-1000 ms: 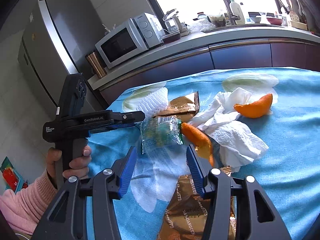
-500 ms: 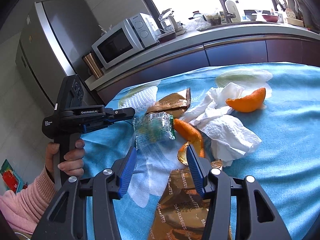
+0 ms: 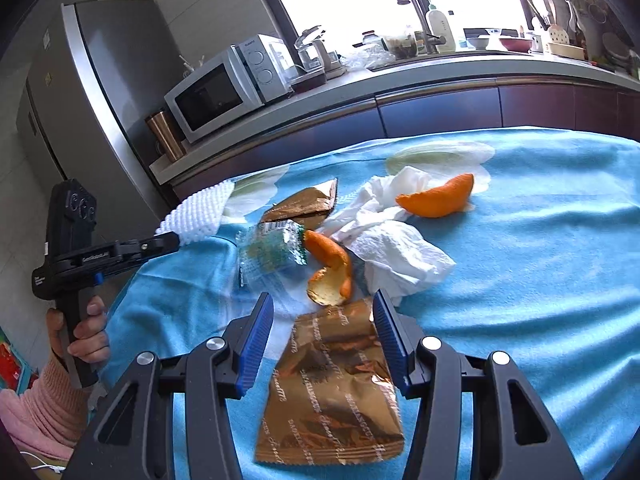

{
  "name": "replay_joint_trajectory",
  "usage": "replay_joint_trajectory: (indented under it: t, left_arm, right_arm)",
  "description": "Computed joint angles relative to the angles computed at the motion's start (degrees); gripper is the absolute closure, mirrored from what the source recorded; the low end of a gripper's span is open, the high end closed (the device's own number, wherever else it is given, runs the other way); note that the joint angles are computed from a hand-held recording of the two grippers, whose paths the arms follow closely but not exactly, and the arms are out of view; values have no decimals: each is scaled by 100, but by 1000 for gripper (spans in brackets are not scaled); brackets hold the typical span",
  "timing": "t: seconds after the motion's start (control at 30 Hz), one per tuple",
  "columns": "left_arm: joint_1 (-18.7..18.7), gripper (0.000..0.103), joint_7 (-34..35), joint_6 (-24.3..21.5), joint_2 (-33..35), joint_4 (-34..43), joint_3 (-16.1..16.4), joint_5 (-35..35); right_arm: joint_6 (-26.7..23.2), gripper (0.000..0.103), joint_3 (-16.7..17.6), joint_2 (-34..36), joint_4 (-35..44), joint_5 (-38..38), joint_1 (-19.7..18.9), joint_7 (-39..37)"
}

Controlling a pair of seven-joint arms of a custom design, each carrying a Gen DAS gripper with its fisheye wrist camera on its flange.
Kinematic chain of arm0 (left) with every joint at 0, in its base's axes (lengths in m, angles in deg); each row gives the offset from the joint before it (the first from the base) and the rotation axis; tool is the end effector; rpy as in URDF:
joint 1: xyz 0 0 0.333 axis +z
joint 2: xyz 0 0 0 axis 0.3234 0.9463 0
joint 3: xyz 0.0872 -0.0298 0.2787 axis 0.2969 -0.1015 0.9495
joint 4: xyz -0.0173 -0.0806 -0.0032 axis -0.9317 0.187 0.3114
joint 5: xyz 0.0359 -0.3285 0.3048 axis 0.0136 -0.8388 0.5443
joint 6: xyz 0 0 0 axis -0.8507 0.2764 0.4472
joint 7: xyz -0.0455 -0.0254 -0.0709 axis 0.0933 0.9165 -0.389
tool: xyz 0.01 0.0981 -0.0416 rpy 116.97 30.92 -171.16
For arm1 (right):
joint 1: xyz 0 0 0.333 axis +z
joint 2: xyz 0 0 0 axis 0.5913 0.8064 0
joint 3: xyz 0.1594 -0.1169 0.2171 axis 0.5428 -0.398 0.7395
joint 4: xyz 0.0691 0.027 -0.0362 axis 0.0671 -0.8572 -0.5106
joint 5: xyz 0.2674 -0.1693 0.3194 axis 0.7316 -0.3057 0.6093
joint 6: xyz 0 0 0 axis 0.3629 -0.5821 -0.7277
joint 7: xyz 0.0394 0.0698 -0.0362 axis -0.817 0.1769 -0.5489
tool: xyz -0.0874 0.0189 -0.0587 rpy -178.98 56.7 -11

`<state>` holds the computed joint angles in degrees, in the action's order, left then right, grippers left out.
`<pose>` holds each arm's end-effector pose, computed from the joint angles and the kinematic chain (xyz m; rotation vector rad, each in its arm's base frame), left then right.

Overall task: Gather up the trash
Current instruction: 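Return both grippers to the table and grasp a white foam net with the left gripper, then grasp a brown snack wrapper with the right gripper while the left gripper carries the foam net toward the bin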

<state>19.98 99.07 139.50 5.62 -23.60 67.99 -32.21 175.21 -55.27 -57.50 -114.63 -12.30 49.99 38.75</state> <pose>0.7522 -0.1669 0.5352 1.4225 -2.3897 1.3556 0.5759 0.0610 0.5370 -1.4033 1.7779 -0.4680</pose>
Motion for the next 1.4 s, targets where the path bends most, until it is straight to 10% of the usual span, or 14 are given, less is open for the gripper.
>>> replay_joint_trajectory:
  t: [0.43,0.6,0.8,1.0,1.4]
  left_arm:
    - [174,93,668,-135,-1173,-1677,341,-533]
    - [171,90,730,-274,-1313,-1910,472,-626]
    - [212,58,772,-378,-1343,-1989,542,-838]
    - [240,52,549,-504,-1165,-1777,558,-890]
    - [339,89,242,-458,-998,-1600,465,-787]
  right_arm:
    - [-257,56,-115,-76,-250,366,91,-59]
    - [-387,88,-48,-68,-234,405,64,-159]
    - [-356,95,-146,-218,-353,771,240,-504]
    - [-325,97,-222,-218,-279,1129,444,-884]
    - [-330,100,-210,76,148,1979,657,-1728]
